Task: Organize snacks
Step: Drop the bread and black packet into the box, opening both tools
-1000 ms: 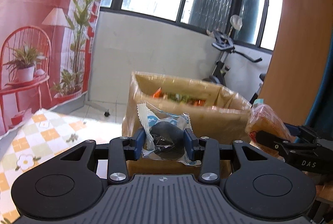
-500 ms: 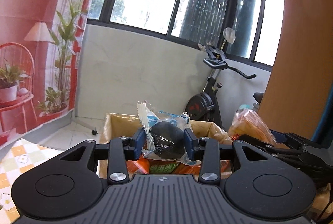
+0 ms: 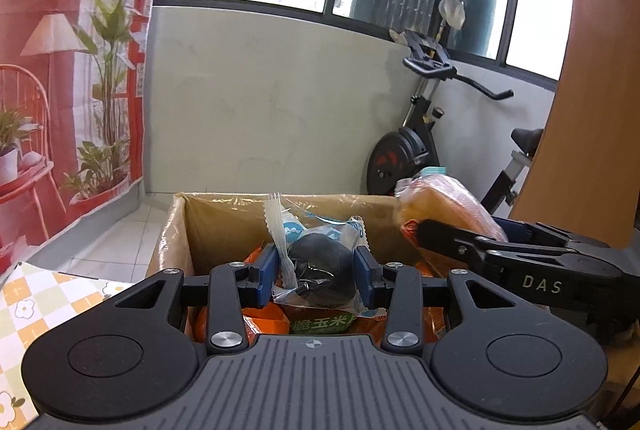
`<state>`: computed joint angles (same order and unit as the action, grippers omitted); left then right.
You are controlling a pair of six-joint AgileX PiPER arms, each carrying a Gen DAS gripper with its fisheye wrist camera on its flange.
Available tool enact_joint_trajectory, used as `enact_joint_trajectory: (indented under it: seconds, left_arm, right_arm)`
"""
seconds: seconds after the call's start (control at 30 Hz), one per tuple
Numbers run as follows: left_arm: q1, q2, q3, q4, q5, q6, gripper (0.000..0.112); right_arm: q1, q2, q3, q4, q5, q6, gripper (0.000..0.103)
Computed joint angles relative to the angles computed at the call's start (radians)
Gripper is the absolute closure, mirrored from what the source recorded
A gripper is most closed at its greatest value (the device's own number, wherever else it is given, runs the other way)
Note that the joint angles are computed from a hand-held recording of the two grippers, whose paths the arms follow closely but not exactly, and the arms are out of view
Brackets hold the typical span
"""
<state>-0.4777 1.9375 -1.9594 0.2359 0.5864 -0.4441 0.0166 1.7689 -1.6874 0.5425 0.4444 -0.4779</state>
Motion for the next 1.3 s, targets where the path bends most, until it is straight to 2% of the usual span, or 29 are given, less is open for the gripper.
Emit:
enact_joint_trajectory:
  seconds: [0.1,0.2,0.3,0.4,0.5,0.63,0.93,1.07,1.3]
  left_arm:
    - [0.008,0.014,-0.023,-0.039,0.014,0.043,0.066]
    - [0.019,0.007,-0.01,-0.071,-0.007,0.039,0.054]
    - [0.012,-0.012,0.009,-0.026,-0.011,0.007,0.054]
    - [0.011,-0.045,0.041,-0.009,-0.013,-0.005,0.054]
    - [0.009,-0.085,0.078,0.008,-0.015,-0.014,0.054]
    - [0.007,-0.161,0.155,0.049,-0.028,-0.038,0.054]
    - [0.018,-0.366,0.406,0.084,-0.071,-0.06,0.054]
    - [0.03,-0.444,0.527,0.079,-0.089,-0.059,0.054]
    - [0.052,-0.524,0.701,0.073,-0.13,-0.096,0.054]
  right_arm:
    - [0.003,0.028,-0.036,-0.036,0.025,0.033,0.016]
    - [0.012,0.052,-0.077,-0.124,0.056,0.127,0.015]
    - [0.009,0.044,-0.074,-0.113,0.048,0.14,0.01]
    - [0.012,0.02,-0.054,-0.134,0.034,0.164,0.01]
    - [0.01,-0.034,0.016,-0.074,-0.004,0.106,0.01]
    - [0.026,-0.11,0.106,-0.081,-0.043,0.1,0.01]
    - [0.07,-0.323,0.373,-0.044,-0.135,0.033,0.01]
    - [0.103,-0.408,0.492,-0.074,-0.186,0.041,0.01]
    - [0.109,-0.516,0.686,0.001,-0.249,-0.055,0.011]
